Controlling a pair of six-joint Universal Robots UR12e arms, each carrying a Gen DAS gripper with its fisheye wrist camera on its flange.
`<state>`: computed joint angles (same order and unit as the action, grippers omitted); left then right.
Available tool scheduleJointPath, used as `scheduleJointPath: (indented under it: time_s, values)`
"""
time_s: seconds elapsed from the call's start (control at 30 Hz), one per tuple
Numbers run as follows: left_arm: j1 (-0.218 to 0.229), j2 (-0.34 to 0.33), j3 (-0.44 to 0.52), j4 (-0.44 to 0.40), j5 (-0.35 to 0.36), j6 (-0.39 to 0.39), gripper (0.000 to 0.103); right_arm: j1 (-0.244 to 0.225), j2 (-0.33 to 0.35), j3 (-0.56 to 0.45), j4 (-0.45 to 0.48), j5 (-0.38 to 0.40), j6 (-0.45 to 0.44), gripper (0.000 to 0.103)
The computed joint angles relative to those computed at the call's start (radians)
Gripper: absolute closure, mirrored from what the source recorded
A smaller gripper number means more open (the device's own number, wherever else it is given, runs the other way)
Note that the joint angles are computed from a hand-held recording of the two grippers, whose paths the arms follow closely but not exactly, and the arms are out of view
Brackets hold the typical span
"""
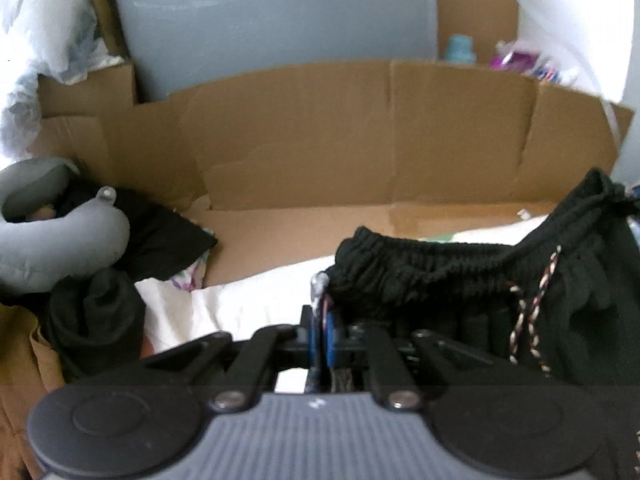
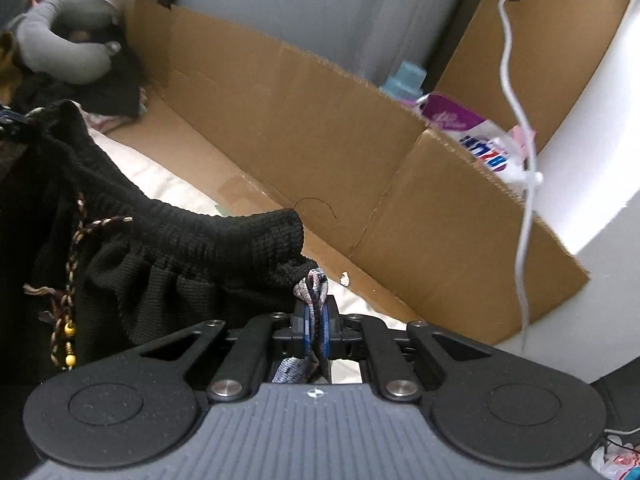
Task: Fold clothes
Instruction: 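Lift the black shorts by the hem with both tools and shake them out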
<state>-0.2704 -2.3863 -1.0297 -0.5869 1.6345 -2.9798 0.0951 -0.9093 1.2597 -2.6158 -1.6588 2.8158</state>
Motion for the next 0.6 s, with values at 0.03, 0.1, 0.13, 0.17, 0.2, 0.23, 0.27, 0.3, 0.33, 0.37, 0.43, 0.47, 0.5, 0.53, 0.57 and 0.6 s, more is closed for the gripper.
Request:
scheduleJointPath:
  time_s: [0.03,0.1,0.13,0.17,0.2,0.23,0.27,0.3,0.33,0.37,0.43,0.47,0.5,0.53,0.57,0.6]
  values:
    - [-0.003,-0.014,0.020,-0.023,0.022,0.008,0.097,0.003,0.015,-0.021,0.017,-0.006,0.003,0.099]
    - [-0.005,-0.039,0.053,-0.062,0.049,0.009,0.097,0.008,0.042,-0.056,0.040,-0.014,0.001,0.099]
    - [-0.005,-0.049,0.066,-0.074,0.054,0.003,0.098,0.010,0.053,-0.069,0.046,-0.020,-0.001,0.099]
    - [-0.004,-0.059,0.078,-0.084,0.057,-0.004,0.098,0.013,0.064,-0.082,0.052,-0.027,0.002,0.099]
    - [-0.004,-0.068,0.089,-0.091,0.059,-0.008,0.098,0.015,0.074,-0.090,0.054,-0.032,0.005,0.099]
    - [-0.003,-0.076,0.098,-0.093,0.060,-0.007,0.098,0.017,0.082,-0.097,0.054,-0.037,0.008,0.099]
    - [-0.003,-0.084,0.106,-0.089,0.064,-0.005,0.098,0.019,0.091,-0.104,0.055,-0.043,0.010,0.099]
    - [-0.004,-0.091,0.108,-0.070,0.074,-0.002,0.098,0.020,0.098,-0.108,0.055,-0.050,0.014,0.099]
    - [-0.005,-0.098,0.114,-0.060,0.080,-0.006,0.098,0.022,0.107,-0.114,0.053,-0.058,0.017,0.099]
    - [-0.004,-0.108,0.129,-0.077,0.076,-0.017,0.097,0.024,0.115,-0.117,0.046,-0.064,0.022,0.099]
    - [-0.005,-0.128,0.162,-0.139,0.076,-0.040,0.095,0.026,0.131,-0.121,0.028,-0.075,0.034,0.099]
    - [-0.007,-0.135,0.167,-0.149,0.093,-0.041,0.090,0.028,0.140,-0.122,0.021,-0.081,0.042,0.097]
    - [-0.010,-0.141,0.169,-0.156,0.114,-0.042,0.082,0.029,0.147,-0.122,0.024,-0.084,0.051,0.095]
    - [-0.015,-0.143,0.165,-0.155,0.144,-0.042,0.075,0.031,0.154,-0.125,0.041,-0.095,0.059,0.080]
    - [-0.018,-0.145,0.159,-0.151,0.173,-0.043,0.058,0.035,0.159,-0.126,0.065,-0.122,0.068,0.073]
    - [-0.021,-0.142,0.146,-0.132,0.196,-0.048,0.048,0.036,0.158,-0.117,0.066,-0.131,0.068,0.071]
